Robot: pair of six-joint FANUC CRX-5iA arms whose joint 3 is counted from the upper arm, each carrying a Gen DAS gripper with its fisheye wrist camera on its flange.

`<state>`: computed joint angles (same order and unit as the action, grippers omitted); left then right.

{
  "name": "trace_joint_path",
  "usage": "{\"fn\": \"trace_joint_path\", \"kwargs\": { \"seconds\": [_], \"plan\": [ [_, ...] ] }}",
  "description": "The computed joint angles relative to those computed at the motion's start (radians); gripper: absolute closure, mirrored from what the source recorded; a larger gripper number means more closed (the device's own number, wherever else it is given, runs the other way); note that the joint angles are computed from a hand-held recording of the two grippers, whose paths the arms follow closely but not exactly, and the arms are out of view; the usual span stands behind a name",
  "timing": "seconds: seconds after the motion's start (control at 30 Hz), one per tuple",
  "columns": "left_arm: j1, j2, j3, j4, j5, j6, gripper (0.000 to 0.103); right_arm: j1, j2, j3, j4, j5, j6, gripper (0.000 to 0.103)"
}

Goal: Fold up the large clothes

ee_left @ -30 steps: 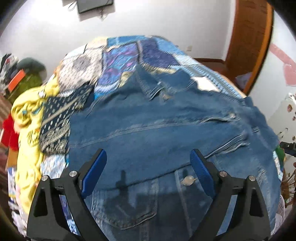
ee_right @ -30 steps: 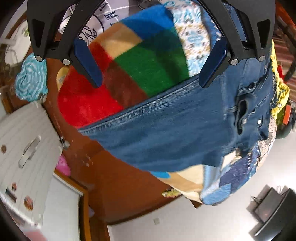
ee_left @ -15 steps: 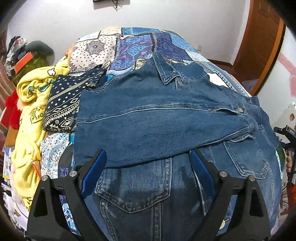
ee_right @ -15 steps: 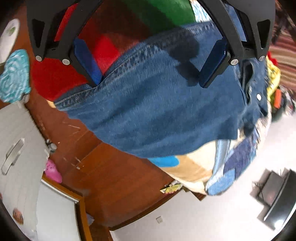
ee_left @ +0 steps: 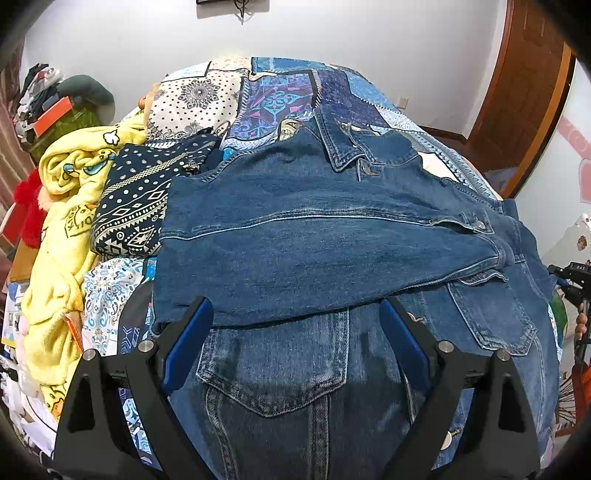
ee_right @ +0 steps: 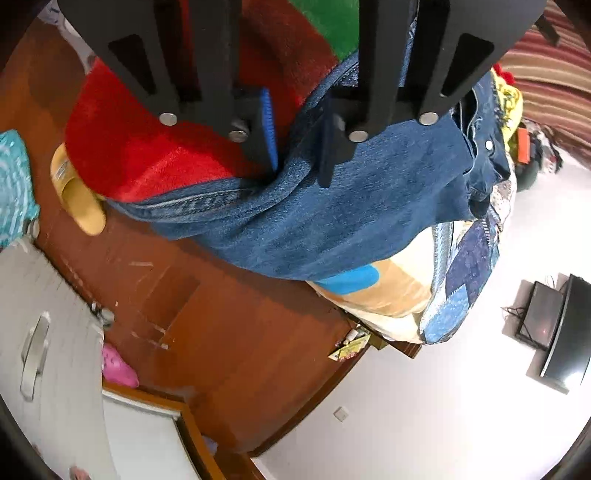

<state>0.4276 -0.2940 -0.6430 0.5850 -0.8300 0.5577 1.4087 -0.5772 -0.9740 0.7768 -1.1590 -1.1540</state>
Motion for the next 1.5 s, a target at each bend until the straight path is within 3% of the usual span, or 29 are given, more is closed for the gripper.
{"fn": "trace_joint_path", "kwargs": {
  "seconds": [0.17, 0.33, 0.43, 0.63, 0.77, 0.87, 0.97, 1.1, 1.27, 1.37, 1.47, 1.5],
  "plan": [
    [0.025, -0.023, -0.017, 0.034, -0.004, -0.046, 0.012, 0.006, 0.008, 0.047, 0.021, -0.062, 0.050, 0.094],
    [0.055, -0.042, -0.035, 0.073, -0.007, -0.101, 0.012, -0.008, 0.016, 0.083, 0.134, -0.072, 0.105, 0.096],
    [0.079, -0.050, -0.046, 0.103, -0.022, -0.130, 0.012, -0.055, 0.092, 0.179, 0.188, -0.063, 0.230, 0.096],
    [0.120, -0.067, -0.067, 0.157, -0.052, -0.193, 0.012, -0.169, 0.250, 0.335, 0.301, 0.118, 0.411, 0.097],
    [0.149, -0.072, -0.077, 0.183, -0.080, -0.236, 0.012, -0.228, 0.380, 0.425, 0.326, 0.306, 0.498, 0.097],
    [0.177, -0.071, -0.078, 0.197, -0.113, -0.254, 0.012, -0.254, 0.465, 0.474, 0.279, 0.416, 0.551, 0.097],
    [0.197, -0.071, -0.077, 0.199, -0.141, -0.265, 0.012, -0.260, 0.570, 0.539, 0.141, 0.500, 0.661, 0.097],
    [0.198, -0.079, -0.077, 0.190, -0.145, -0.276, 0.012, -0.238, 0.658, 0.622, -0.039, 0.487, 0.827, 0.094],
    [0.159, -0.088, -0.064, 0.177, -0.136, -0.255, 0.012, -0.209, 0.699, 0.716, -0.210, 0.389, 1.038, 0.093],
    [0.118, -0.088, -0.049, 0.173, -0.128, -0.239, 0.012, -0.196, 0.668, 0.725, -0.255, 0.347, 1.093, 0.079],
    [0.043, -0.090, -0.026, 0.165, -0.107, -0.212, 0.012, -0.162, 0.621, 0.684, -0.185, 0.306, 1.043, 0.046],
    [0.015, -0.090, -0.017, 0.161, -0.100, -0.204, 0.012, -0.147, 0.603, 0.663, -0.144, 0.288, 1.010, 0.040]
  ]
}}
